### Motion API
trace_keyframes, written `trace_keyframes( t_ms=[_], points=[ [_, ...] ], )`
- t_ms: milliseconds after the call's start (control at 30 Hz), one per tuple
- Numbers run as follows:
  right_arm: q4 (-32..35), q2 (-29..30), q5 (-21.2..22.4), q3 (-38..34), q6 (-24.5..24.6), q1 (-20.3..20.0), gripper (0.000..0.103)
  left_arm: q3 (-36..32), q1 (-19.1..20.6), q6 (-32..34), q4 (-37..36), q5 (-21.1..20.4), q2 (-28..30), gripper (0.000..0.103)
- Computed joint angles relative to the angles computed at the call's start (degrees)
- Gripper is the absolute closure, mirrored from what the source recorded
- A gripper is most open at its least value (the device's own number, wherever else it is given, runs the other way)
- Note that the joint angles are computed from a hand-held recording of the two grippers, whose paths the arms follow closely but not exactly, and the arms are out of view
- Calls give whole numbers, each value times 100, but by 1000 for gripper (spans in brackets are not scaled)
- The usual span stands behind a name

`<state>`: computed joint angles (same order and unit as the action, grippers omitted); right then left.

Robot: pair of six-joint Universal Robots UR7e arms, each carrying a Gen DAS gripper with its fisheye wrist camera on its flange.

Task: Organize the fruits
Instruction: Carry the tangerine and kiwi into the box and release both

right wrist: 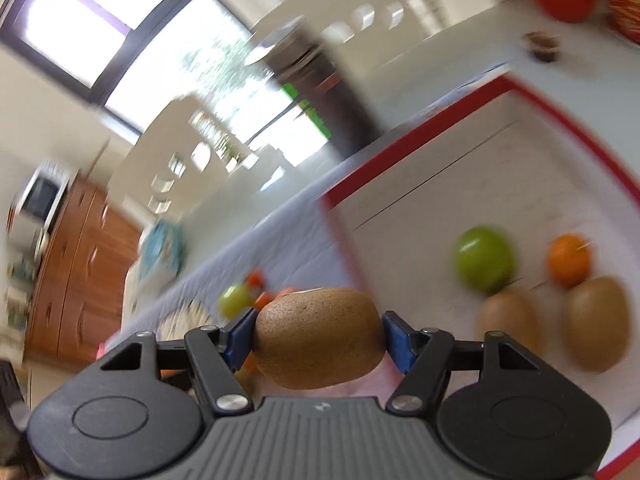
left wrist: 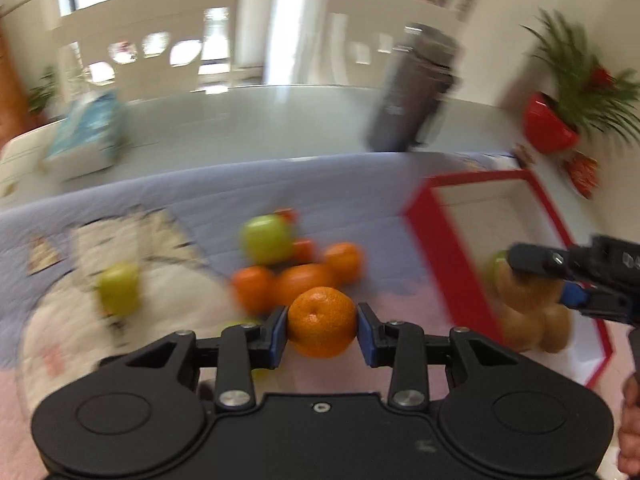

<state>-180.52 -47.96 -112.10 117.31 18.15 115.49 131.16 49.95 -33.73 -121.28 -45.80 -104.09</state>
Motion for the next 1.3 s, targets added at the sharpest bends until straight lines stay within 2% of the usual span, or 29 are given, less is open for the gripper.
trace_keyframes(
  t_ms=[267,467,600,933,1067,1133,1300],
  points=[
    [-333,-482,-269,213,-115,-665,34,-315,-56,1135,-1472,-737,1435,60],
    [-364,-463,-295,127,-180,-993,34,-610,68,1587,-1823,-1194,2210,60],
    [-285,-385,-217,11,-243,-1148,34,-781,163,1686,-1812,-1303,2602,60],
    [117,-159,-524,-277,-570,-1108,34,-1184,299,1369,-1276,-1391,3081,59],
    [374,-168,-584,-361,-522,-1079,32,-1223,277,1358,-1242,-1373,3142,48],
    [343,-241,-449,-326,-490,-1097,32,-1228,259,1293,-1215,-1309,3146,42],
    [354,-335,-488,-345,-533,-1027,32,-1177,226,1171,-1162,-1328,3025,38]
  ],
)
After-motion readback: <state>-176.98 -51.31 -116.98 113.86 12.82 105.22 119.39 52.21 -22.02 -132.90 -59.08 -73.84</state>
